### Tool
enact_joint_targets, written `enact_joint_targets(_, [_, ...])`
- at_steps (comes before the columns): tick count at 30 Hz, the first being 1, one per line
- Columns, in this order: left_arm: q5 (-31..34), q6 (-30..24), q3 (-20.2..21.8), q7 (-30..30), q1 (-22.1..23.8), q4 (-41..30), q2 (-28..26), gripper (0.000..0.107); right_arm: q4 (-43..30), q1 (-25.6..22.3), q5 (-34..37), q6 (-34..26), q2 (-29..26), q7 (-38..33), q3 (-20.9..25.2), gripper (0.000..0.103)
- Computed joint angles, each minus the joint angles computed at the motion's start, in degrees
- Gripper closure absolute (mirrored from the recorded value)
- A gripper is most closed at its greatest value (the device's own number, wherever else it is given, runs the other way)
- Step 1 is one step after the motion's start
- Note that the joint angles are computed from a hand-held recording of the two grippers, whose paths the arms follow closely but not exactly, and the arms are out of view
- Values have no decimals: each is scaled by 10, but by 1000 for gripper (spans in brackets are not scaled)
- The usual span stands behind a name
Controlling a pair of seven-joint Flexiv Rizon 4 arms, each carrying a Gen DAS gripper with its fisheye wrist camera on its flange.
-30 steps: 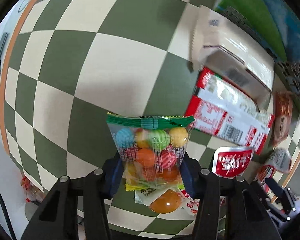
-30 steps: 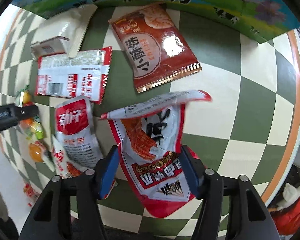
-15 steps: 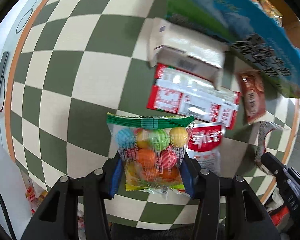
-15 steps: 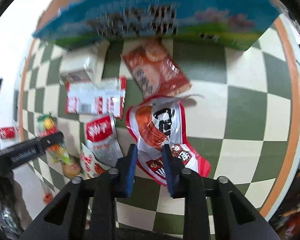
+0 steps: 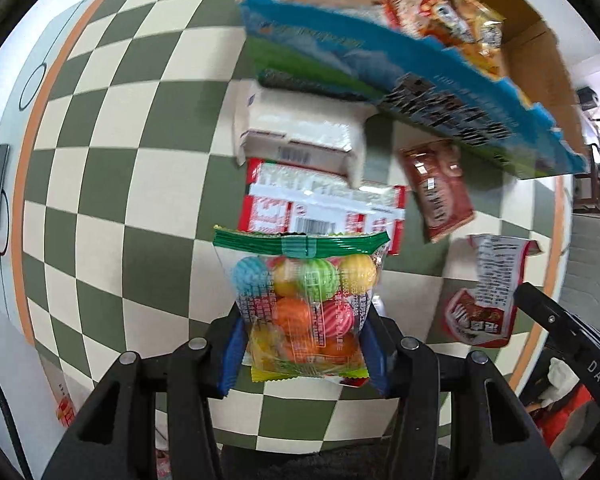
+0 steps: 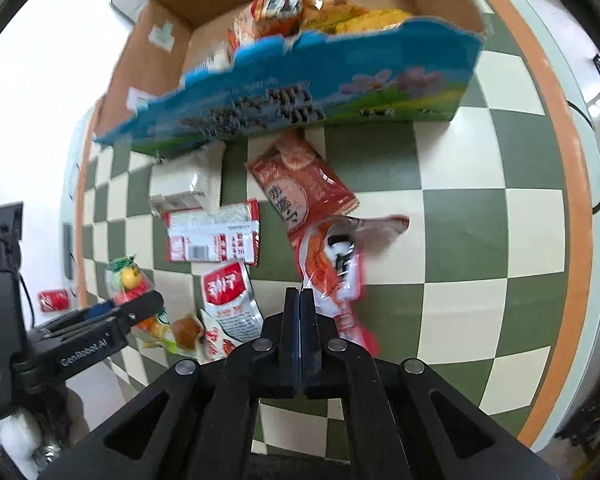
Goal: Organize snacks
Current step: 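Grasp the candy ball bag with the left tool while the right tool carries the strip bag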
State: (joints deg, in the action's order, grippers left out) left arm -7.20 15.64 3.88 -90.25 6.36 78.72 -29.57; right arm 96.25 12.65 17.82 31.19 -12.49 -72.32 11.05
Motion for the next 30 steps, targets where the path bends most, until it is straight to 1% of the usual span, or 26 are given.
enact_joint_targets(2, [-6,7,-3,5,0,7,9,59,-1,-4,6,1,8,-6,0,102])
enact_joint_targets(3, [-10,-4,-4,12,4,-6,11,59,-3,-7,12,-1,14,-12,0,102])
enact_joint_targets(4, [-12,-2,-5,15,5,-6,14,59,-6,-8,15,-4,17,-15,-1,102])
enact_joint_targets(9, [-30,25,-12,35,2,10,39,59,-21,-15,49,-8,39,-24,-4,102])
enact_joint_targets(12, [-43,26,-20,45,1,-11,39,59,-33,-15,68,-7,53,-31,-5,102])
enact_joint_targets(16, [-51,26,-28,56,-5,-59,29,59,-64,-10,75,-1,69,-48,-9,102])
enact_joint_targets(20, [-49,18,-35,64,-11,-136,-1,59,-109,-7,77,-1,66,-57,-15,102])
enact_joint_targets(23, [-42,6,-37,65,-15,-206,-37,59,-154,-4,69,-4,48,-65,-19,102])
enact_joint_targets(25, [-36,-7,-37,63,-17,-257,-65,59,-179,-3,60,-4,33,-65,-19,102])
enact_joint_targets(30, [-28,-67,-38,52,-15,-418,-162,59,-240,-6,44,-12,-14,-64,-17,102])
